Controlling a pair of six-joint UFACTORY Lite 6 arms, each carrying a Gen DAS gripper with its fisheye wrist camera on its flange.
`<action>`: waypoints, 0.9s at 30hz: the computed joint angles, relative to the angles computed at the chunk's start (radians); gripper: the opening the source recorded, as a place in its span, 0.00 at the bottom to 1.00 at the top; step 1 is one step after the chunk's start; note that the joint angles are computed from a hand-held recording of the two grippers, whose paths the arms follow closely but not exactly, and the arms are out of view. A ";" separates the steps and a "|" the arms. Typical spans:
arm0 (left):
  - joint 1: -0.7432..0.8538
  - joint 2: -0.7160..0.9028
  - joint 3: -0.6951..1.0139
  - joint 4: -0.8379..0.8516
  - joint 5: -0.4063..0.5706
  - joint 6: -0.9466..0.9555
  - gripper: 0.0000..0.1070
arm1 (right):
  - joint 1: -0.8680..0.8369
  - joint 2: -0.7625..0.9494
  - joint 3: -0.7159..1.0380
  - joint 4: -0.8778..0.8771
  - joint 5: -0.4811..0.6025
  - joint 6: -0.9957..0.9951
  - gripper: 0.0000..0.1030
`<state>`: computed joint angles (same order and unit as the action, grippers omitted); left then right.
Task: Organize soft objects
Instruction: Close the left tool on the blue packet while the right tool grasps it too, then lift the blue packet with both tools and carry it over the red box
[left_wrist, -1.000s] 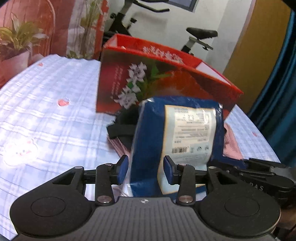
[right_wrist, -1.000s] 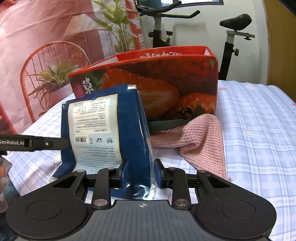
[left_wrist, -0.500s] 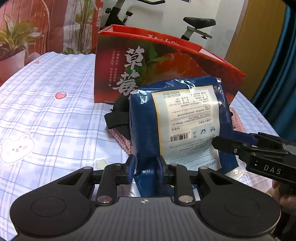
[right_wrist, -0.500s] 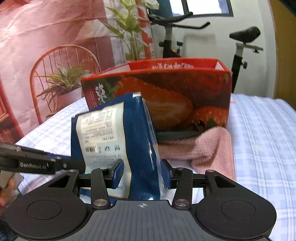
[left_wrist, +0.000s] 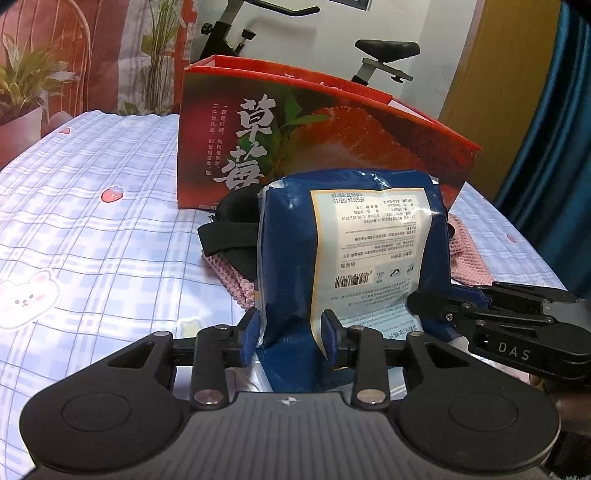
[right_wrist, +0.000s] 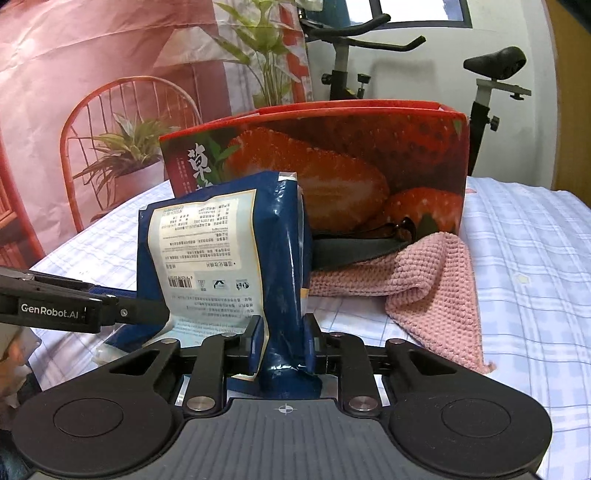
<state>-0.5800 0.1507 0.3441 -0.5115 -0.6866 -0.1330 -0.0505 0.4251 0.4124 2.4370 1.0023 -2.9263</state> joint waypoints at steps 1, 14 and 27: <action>0.000 0.000 -0.004 0.012 -0.006 -0.011 0.38 | -0.001 0.002 0.002 -0.003 0.001 0.000 0.20; 0.051 -0.032 -0.039 0.062 -0.024 -0.045 0.16 | 0.021 -0.009 -0.014 0.014 -0.008 -0.039 0.20; -0.037 -0.167 -0.081 -0.090 -0.043 0.092 0.08 | 0.012 -0.102 -0.067 0.000 -0.011 -0.039 0.17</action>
